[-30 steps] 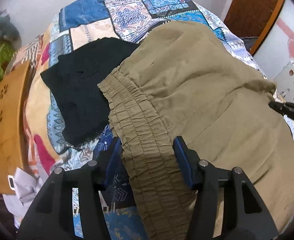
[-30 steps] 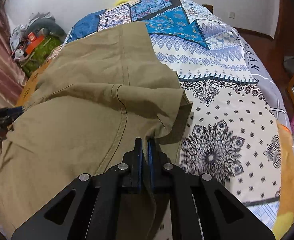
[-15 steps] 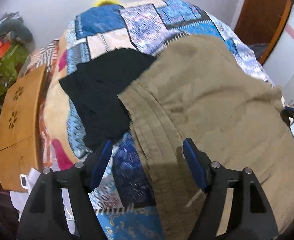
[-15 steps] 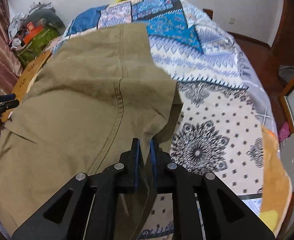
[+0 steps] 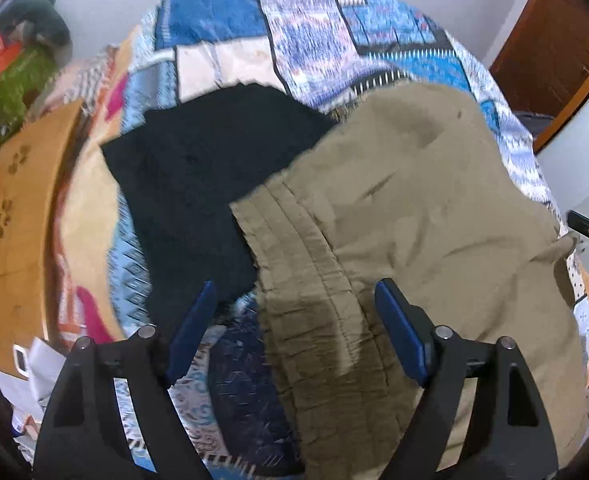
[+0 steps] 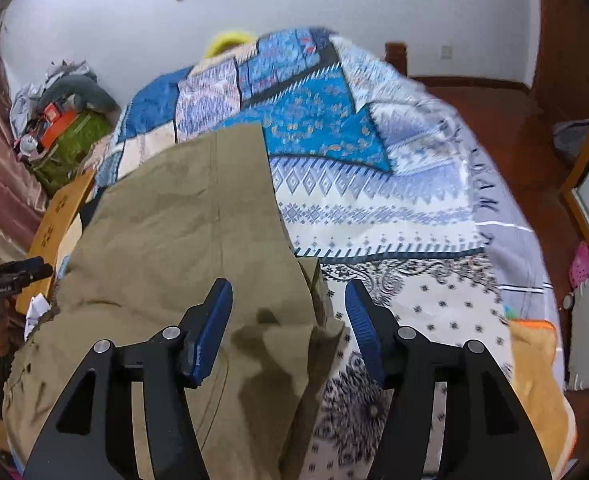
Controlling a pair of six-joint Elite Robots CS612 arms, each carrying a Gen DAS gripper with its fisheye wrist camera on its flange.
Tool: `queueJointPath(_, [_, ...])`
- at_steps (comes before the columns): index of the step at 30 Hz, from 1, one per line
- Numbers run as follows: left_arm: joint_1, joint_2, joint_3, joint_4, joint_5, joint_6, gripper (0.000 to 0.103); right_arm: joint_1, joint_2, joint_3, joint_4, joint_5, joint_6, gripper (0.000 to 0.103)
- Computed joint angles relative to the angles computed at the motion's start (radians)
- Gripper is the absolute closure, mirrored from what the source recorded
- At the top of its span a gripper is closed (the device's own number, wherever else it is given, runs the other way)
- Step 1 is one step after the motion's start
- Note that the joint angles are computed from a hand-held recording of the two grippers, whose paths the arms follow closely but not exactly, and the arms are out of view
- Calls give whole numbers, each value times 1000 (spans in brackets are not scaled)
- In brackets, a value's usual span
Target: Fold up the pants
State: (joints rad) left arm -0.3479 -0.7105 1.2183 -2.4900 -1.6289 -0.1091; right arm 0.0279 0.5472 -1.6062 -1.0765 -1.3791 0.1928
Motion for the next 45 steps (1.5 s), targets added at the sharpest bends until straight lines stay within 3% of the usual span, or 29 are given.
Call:
queueJointPath(3, [-3,16,-12,36,-5,6,19,-6,0,34,43,58,-9,48])
queueJointPath(6, [-1,25,-12,33,-7,-21,10,-10,15,43,52,107,-3,48])
queueJointPath(9, [4,31,-13,24,-21,-45,8,-11,24,43,53,135,-6,57])
queueJointPath(11, [2,29,-2,-3,1,-42,8,-3,21,44,53,106,-30,75])
queueJointPath(13, [-7,22,20,-53,49,-24,17,7,19,46,56,61,-53,87])
queueJointPath(16, [-25,12,49,-117,127,1,23,14,30,31,36,37,-68,90])
queueJointPath(20, [-32,12,56,-139,186,4,24,29,33,31,23,-20,-94,91])
queueJointPath(27, [-12,18,37,-91,105,-13,21,25,21,48,55,-25,-108,91])
queueJointPath(30, [-7,4,45,-96,80,-18,21,28,3,68,76,-41,-132,89])
queueJointPath(33, [-13,-17,65,-130,134,16,21,29,-15,72,89,-71,-158,87])
queueJointPath(36, [-7,-25,61,-159,144,35,20,27,-25,64,62,-90,-163,80])
queueJointPath(39, [3,-11,23,-151,141,27,18,23,-32,58,5,-79,-153,64])
queueJointPath(41, [8,8,-16,-125,144,15,17,22,-38,63,-52,-71,-137,49])
queueJointPath(43, [16,38,-77,-69,128,-7,17,24,-50,88,-111,-71,-116,40])
queueJointPath(45, [26,71,-140,-13,97,-32,16,24,-63,123,-171,-57,-102,38])
